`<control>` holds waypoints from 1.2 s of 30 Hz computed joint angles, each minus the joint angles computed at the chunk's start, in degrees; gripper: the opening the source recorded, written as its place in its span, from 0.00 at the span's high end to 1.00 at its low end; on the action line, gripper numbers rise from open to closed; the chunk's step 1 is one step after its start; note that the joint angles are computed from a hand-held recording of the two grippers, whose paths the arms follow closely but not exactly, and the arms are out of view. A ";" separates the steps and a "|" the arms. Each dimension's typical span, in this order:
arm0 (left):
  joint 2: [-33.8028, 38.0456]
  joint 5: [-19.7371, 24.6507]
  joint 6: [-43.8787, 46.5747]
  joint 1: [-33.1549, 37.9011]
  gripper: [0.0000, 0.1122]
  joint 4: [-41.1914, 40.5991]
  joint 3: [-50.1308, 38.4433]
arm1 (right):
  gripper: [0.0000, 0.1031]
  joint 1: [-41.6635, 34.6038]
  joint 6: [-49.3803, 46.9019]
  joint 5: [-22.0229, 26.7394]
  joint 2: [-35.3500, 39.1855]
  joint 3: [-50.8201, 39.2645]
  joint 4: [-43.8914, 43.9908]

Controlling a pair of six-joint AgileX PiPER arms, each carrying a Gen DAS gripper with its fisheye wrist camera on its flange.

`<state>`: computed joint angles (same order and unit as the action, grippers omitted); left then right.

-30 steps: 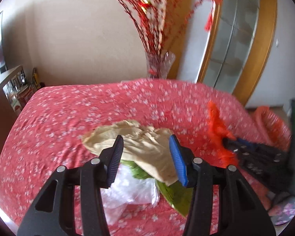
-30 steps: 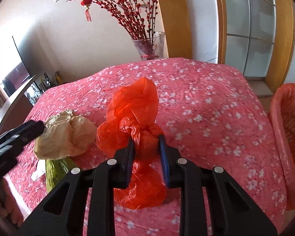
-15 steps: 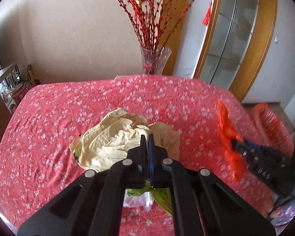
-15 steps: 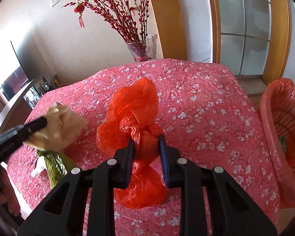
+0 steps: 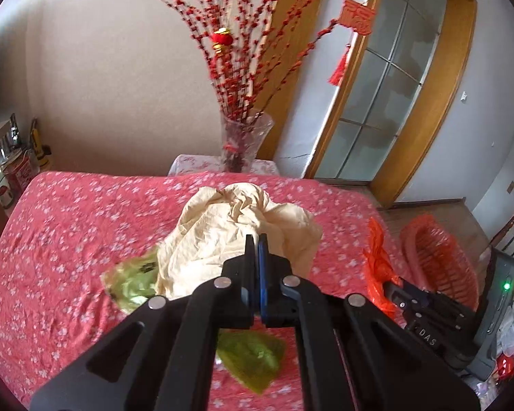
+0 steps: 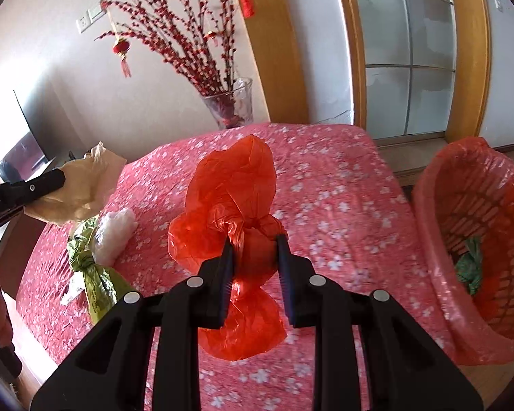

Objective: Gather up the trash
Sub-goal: 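Close the right tool on the orange-red bag while the left tool closes on the beige bag, then carry the orange-red bag and beige bag with both tools over the basket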

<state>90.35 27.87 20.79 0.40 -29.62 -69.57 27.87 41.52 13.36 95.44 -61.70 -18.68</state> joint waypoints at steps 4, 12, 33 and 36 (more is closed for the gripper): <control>0.26 -0.42 -2.02 -3.44 0.97 1.27 -1.14 | 0.76 -1.60 0.60 -0.63 -1.89 1.96 -0.88; 1.66 -2.39 -5.96 -10.84 0.97 3.66 -1.68 | 0.76 -6.89 0.52 -2.18 -7.72 7.36 -1.46; 10.06 -3.36 -16.13 -27.09 0.97 10.31 -11.19 | 0.76 -26.79 -45.36 -3.59 -17.89 15.20 41.48; 11.04 -3.22 -16.64 -28.56 0.97 10.24 -12.48 | 0.76 -29.54 -52.18 -3.25 -18.66 15.86 48.01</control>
<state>101.39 24.65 4.15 -28.16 -19.38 -82.06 -1.67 -10.65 10.11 76.77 -45.83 29.32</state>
